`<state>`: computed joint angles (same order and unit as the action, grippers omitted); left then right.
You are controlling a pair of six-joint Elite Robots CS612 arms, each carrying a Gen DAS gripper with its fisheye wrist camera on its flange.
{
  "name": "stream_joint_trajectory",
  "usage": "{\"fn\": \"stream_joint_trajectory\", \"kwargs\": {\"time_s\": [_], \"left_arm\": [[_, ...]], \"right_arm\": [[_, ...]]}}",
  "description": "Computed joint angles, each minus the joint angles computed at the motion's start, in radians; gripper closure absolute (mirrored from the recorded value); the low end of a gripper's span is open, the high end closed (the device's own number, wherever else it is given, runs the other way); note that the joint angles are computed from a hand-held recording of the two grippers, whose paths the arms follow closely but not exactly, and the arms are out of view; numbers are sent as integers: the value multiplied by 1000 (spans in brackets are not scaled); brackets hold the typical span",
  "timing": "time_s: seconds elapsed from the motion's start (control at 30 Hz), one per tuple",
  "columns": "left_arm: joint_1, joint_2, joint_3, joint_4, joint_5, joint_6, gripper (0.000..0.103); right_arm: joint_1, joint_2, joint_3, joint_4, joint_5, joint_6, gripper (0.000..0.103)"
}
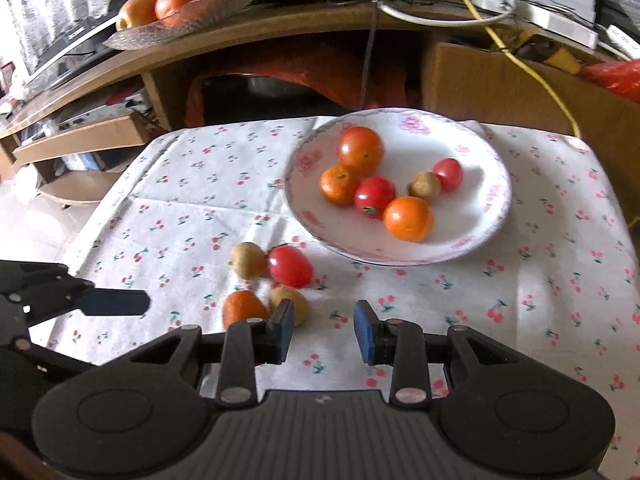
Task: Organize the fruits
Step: 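Grasp the small brown round fruit with the right gripper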
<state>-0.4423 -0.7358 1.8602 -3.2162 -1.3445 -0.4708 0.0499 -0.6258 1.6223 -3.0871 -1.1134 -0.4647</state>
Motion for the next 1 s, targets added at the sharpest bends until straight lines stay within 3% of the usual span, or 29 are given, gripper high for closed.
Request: {"fn": "stream_joint_trajectory", "kwargs": {"time_s": [0.2, 0.8, 1.0], "left_arm": [[1, 4, -7, 11, -19, 6, 29], [13, 11, -15, 22, -53, -14, 27], [15, 10, -11, 15, -54, -17, 25]], "right_arm": [[9, 11, -15, 31, -9, -10, 53], [6, 35, -64, 87, 78, 31, 52], [-2, 34, -66, 119, 119, 61, 63]]}}
